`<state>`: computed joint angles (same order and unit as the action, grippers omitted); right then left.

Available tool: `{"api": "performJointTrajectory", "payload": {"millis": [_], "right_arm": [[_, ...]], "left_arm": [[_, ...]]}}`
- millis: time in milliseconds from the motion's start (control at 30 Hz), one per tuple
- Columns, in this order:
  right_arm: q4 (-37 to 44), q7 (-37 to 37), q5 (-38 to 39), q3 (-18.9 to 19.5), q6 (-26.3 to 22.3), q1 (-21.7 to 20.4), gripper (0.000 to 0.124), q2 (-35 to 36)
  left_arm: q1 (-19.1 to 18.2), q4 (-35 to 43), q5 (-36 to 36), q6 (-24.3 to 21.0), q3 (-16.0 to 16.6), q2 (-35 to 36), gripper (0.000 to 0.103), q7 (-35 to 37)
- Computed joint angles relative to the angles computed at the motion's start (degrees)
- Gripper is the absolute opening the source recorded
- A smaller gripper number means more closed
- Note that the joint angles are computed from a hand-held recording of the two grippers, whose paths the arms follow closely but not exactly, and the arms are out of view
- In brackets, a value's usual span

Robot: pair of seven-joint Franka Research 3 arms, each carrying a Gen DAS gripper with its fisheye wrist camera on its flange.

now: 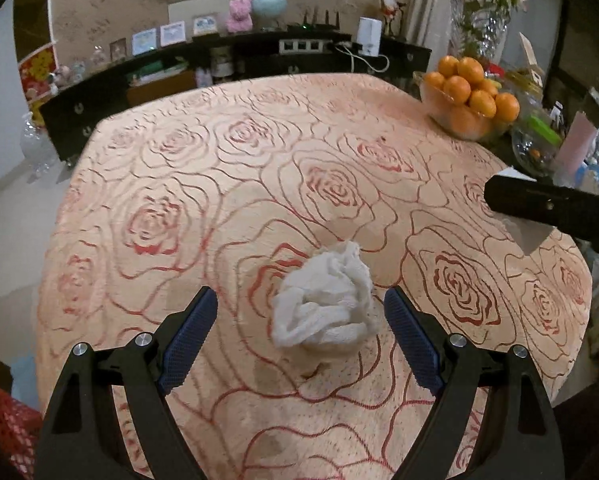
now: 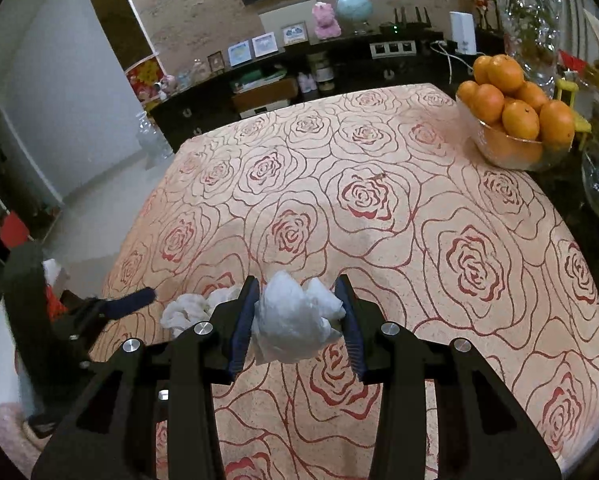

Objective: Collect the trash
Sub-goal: 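Grasp the white mesh foam net with the left tool while the right tool holds the tissue, then carry the mesh net and tissue in both tools over the wastebasket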

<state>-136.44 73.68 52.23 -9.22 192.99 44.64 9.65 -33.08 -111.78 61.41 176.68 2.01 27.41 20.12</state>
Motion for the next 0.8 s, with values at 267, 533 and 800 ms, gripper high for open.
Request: {"api": "performJointTrajectory", "payload": {"millis": [267, 533, 800], "right_arm": [[0.6, 3.6, -3.8, -4.4, -2.1, 4.0, 0.039, 1.2], [-0.1, 8.2, -8.6, -6.4, -1.7, 5.5, 0.039, 1.4], [1.7, 2.2, -3.8, -8.1, -0.5, 9.7, 0.039, 1.8]], "left_arm": [[1.3, 1.0, -6.6, 1.3, -1.8, 2.5, 0.035, 7.2], [-9.2, -1.9, 4.5, 3.1, 11.5, -1.8, 0.031, -9.5], [-13.8, -6.3, 29.5, -3.2, 17.5, -10.8, 0.031, -34.0]]}}
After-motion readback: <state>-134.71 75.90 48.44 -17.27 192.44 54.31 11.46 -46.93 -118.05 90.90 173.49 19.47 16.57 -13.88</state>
